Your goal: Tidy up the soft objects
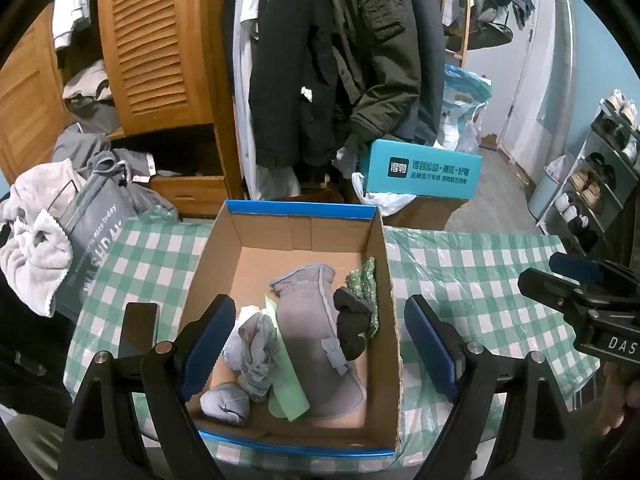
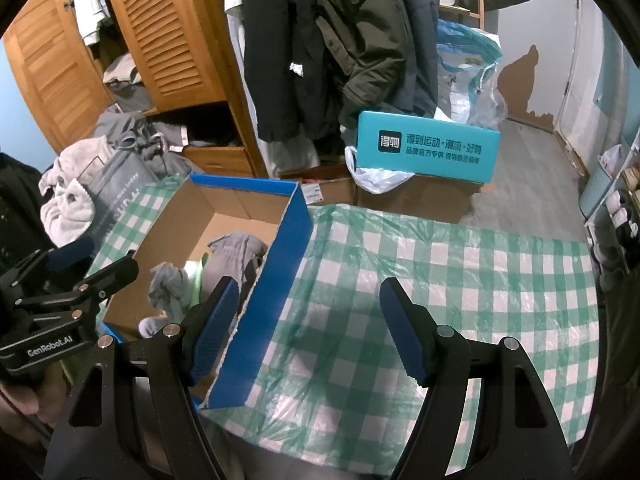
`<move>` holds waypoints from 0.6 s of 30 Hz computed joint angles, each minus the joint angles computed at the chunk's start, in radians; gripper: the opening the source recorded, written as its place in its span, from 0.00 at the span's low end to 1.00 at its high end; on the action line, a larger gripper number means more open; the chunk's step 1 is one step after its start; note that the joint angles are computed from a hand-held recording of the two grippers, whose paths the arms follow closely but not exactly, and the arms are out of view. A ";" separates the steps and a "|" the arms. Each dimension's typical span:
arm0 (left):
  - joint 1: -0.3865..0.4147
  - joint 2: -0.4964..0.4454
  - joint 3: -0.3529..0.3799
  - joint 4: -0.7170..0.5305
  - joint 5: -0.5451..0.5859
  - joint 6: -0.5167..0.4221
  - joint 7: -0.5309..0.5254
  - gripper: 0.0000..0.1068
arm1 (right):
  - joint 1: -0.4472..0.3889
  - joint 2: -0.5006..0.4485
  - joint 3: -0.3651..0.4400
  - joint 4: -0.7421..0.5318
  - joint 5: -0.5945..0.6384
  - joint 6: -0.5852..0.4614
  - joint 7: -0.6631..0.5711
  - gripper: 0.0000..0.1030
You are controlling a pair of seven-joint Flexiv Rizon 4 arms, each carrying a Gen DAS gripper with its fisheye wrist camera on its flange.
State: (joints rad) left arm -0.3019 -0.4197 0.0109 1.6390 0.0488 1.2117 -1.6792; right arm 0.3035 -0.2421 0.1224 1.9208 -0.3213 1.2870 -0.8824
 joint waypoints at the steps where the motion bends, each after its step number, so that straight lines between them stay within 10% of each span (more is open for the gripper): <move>1: 0.000 0.001 0.000 0.002 0.000 -0.001 0.000 0.82 | -0.001 0.000 0.001 0.000 0.001 0.000 -0.002 0.70; 18: -0.001 0.006 0.000 0.007 0.000 -0.018 -0.012 0.82 | 0.002 0.001 0.004 0.000 0.009 -0.010 -0.010 0.70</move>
State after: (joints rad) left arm -0.3026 -0.4138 0.0106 1.6459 0.0486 1.1937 -1.6909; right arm 0.3057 -0.2416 0.1265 1.9212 -0.3126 1.2768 -0.8928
